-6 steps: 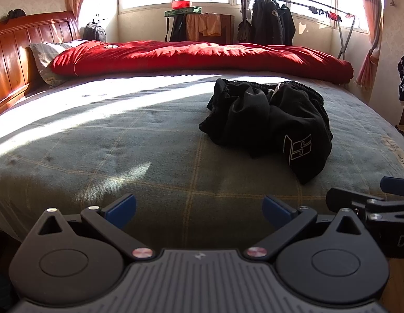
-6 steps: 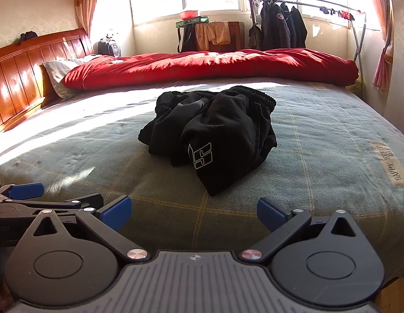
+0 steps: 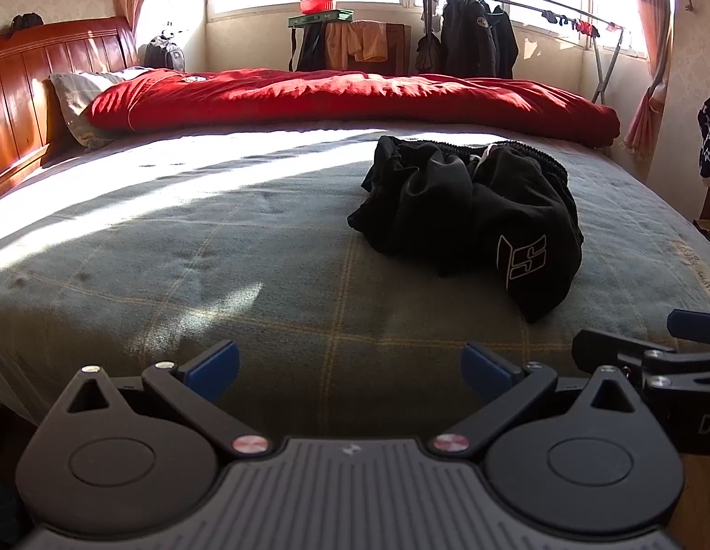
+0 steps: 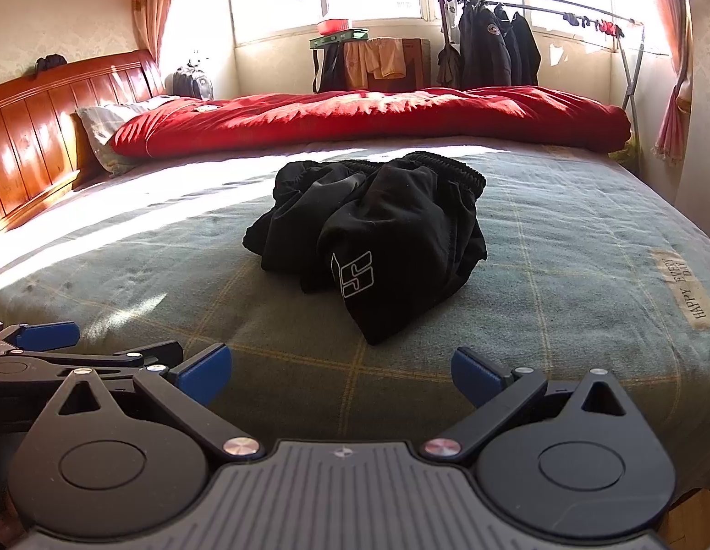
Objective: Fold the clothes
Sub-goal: 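Move both grippers toward the crumpled black trousers on the blanket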
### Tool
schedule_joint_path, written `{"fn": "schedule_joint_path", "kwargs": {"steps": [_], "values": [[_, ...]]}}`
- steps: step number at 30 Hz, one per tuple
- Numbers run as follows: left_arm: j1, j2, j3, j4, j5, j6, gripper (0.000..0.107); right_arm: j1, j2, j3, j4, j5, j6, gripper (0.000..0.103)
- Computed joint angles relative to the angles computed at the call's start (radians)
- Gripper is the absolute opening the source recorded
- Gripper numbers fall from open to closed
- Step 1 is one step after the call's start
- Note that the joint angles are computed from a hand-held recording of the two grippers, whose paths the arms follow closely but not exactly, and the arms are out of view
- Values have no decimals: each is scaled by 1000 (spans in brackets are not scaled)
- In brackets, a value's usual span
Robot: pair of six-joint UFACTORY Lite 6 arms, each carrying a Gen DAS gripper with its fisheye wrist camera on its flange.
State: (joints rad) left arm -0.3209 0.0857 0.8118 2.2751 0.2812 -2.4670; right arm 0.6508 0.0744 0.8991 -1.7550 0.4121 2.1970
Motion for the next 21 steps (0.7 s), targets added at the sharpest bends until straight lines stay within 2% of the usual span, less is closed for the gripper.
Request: {"fn": "schedule_joint_path", "kwargs": {"steps": [21], "values": [[-3, 46, 40, -81, -7, 85, 102, -19, 22, 26, 8, -27, -20, 103]]}}
